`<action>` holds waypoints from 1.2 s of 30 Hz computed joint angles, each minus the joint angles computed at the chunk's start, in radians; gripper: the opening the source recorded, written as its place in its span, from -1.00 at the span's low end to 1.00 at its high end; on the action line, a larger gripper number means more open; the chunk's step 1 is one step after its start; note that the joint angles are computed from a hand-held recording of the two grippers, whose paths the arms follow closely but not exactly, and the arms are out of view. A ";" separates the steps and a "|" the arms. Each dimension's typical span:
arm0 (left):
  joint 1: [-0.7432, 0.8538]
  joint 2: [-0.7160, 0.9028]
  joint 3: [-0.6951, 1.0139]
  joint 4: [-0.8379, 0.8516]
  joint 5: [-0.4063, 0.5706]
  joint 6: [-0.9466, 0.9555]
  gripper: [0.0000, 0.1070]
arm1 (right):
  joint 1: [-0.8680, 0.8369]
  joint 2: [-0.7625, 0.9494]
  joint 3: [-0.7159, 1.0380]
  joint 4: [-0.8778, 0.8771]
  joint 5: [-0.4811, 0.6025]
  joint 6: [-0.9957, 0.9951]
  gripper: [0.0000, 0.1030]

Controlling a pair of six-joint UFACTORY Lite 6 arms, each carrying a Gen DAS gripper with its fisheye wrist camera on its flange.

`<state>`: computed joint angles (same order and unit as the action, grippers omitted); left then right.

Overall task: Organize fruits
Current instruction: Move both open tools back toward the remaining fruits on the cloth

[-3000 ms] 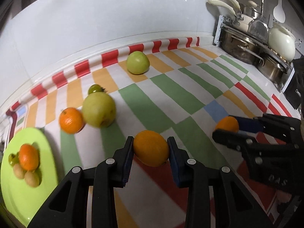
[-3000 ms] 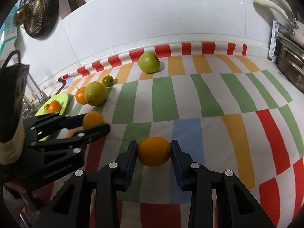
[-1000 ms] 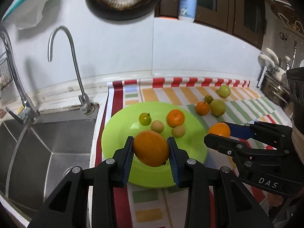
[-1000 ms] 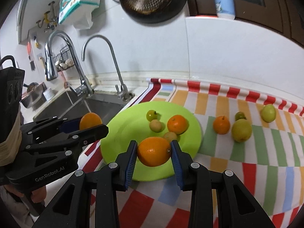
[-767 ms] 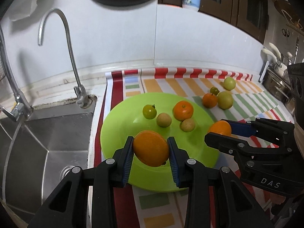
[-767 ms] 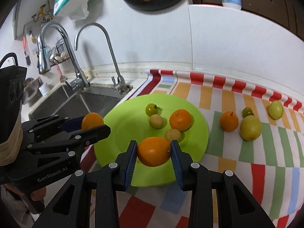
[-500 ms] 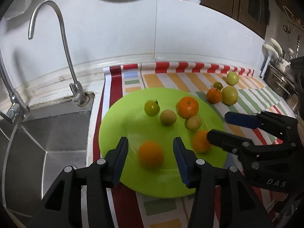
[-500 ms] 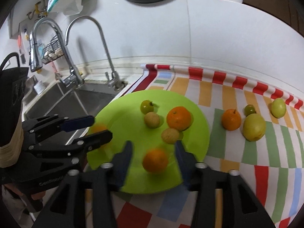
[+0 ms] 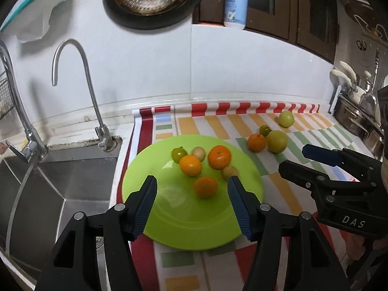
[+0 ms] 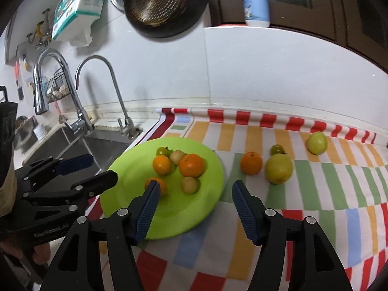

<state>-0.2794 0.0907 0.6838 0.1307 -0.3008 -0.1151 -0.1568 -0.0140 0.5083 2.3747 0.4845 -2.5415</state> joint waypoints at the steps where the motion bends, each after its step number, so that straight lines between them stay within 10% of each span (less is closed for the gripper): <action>1: -0.019 -0.014 -0.009 -0.054 0.001 0.039 0.12 | -0.019 -0.017 -0.014 -0.017 0.006 0.005 0.23; 20: -0.375 -0.026 0.031 -0.942 -0.116 0.661 0.17 | -0.430 -0.057 0.031 -0.556 0.189 0.183 0.23; 36: -0.409 0.258 0.334 -0.906 -0.124 0.741 0.20 | -0.501 0.256 0.318 -0.652 0.237 0.120 0.23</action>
<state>-0.6888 0.3488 1.0177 -0.7756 -0.4244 0.6259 -0.6574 0.2418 0.8265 1.7223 0.7211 -2.4214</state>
